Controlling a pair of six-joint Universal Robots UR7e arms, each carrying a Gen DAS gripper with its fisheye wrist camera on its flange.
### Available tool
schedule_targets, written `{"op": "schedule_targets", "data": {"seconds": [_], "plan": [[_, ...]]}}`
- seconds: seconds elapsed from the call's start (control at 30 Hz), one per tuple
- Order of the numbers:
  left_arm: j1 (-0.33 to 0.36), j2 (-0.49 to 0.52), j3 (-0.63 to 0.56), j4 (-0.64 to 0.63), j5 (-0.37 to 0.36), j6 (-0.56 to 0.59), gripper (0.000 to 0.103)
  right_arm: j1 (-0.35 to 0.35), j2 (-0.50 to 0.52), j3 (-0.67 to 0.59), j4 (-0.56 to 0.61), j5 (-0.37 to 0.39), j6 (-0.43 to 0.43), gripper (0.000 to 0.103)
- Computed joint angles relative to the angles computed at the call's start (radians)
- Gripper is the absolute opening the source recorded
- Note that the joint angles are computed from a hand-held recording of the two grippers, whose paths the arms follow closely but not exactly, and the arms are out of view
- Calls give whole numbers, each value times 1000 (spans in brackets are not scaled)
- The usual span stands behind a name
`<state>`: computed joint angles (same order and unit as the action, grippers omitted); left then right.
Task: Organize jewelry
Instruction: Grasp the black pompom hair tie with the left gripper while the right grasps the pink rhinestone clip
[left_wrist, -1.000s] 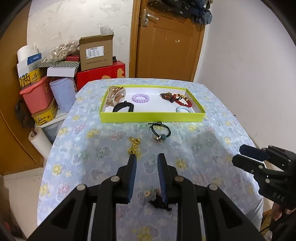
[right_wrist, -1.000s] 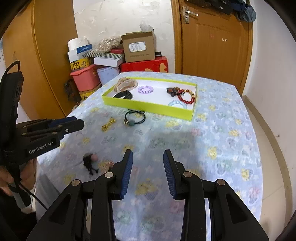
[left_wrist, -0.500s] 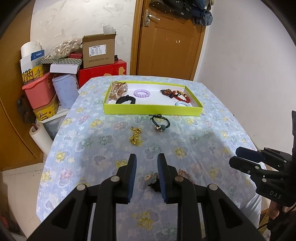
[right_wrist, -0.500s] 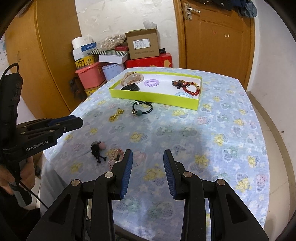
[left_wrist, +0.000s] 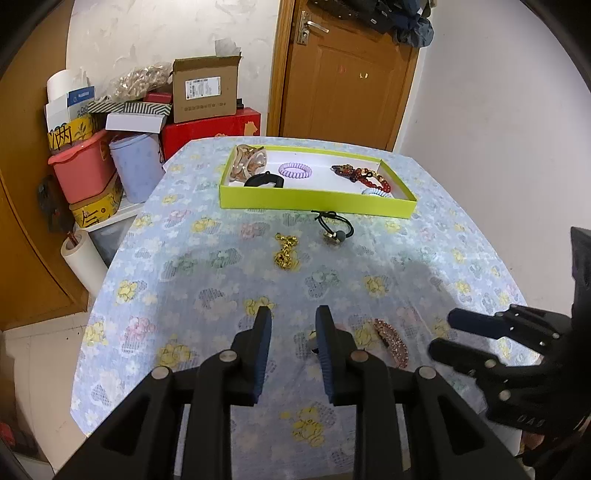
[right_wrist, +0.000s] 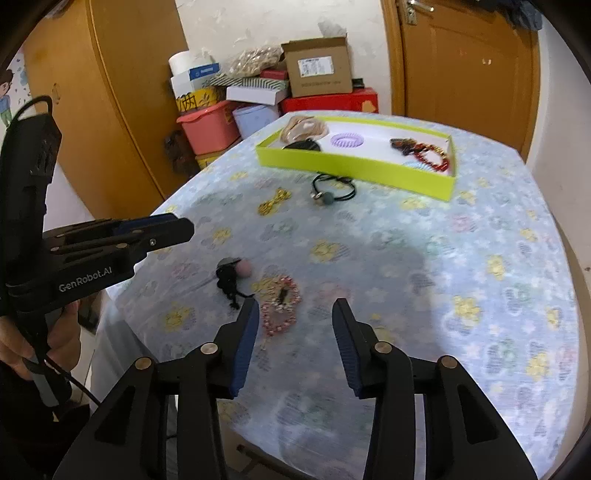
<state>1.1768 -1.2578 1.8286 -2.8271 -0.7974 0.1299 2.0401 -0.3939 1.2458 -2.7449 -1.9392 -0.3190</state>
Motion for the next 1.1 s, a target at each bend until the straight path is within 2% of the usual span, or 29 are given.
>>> {"op": "schedule_targets", "data": {"seconds": [0.33, 0.5, 0.57, 0.6, 0.67, 0.8, 1.1], "plan": [[17, -9, 5, 6, -17, -13, 27, -7, 67, -76, 65, -28, 18, 43], [24, -8, 3, 16, -42, -20, 27, 3, 86, -88, 43, -60, -22, 43], [25, -8, 5, 21, -57, -18, 27, 8, 92, -84, 21, -78, -50, 34], [26, -8, 6, 23, -64, -15, 27, 10, 94, -84, 14, -86, -60, 25], [26, -7, 7, 27, -76, -11, 27, 11, 94, -79, 4, -93, -71, 25], [25, -4, 9, 42, -101, -17, 34, 4, 83, -62, -15, -89, -62, 25], [30, 37, -19, 118, -122, -75, 35, -13, 46, -21, -54, -84, -32, 25]]}}
